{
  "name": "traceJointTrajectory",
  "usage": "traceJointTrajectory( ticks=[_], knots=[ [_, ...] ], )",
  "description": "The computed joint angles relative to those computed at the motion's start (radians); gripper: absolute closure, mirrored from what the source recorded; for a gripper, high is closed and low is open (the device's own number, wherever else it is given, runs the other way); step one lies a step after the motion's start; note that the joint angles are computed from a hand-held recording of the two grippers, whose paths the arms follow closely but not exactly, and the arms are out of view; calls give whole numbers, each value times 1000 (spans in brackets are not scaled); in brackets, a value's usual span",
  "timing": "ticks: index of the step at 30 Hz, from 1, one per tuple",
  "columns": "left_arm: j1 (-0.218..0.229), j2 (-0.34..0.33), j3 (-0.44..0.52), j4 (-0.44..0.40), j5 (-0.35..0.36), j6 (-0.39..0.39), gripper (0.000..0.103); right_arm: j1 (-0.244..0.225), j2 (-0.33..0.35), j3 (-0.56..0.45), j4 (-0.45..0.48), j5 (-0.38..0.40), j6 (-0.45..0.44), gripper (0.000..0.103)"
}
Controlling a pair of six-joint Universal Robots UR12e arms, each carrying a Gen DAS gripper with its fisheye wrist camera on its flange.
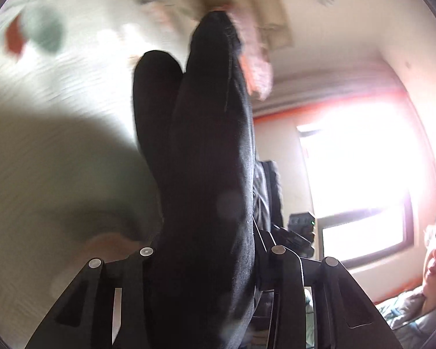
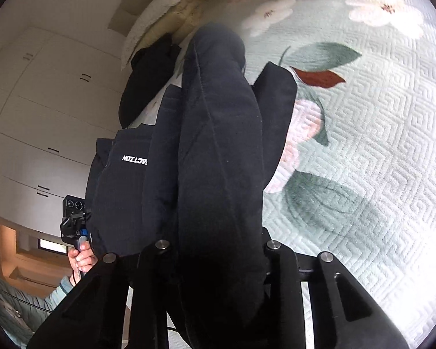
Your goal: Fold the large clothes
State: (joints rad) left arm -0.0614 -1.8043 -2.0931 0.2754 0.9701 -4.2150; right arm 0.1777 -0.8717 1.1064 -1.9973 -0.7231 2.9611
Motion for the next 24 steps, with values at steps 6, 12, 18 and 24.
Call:
traceJointTrajectory(
  ticks=[6, 12, 18, 24],
  knots=[
    [-53, -17, 104, 22, 3, 49, 63, -45, -79, 45, -59, 13, 1, 70],
    [-130, -124, 274, 52, 31, 56, 62, -116, -96, -15, -25, -33, -63, 70],
    [-221, -300, 509, 36, 117, 0, 62, -194, -25, -164, 123, -78, -189, 70],
    [-279, -466, 701, 11, 201, -110, 62, -265, 102, -369, 323, -123, -308, 70]
  ],
)
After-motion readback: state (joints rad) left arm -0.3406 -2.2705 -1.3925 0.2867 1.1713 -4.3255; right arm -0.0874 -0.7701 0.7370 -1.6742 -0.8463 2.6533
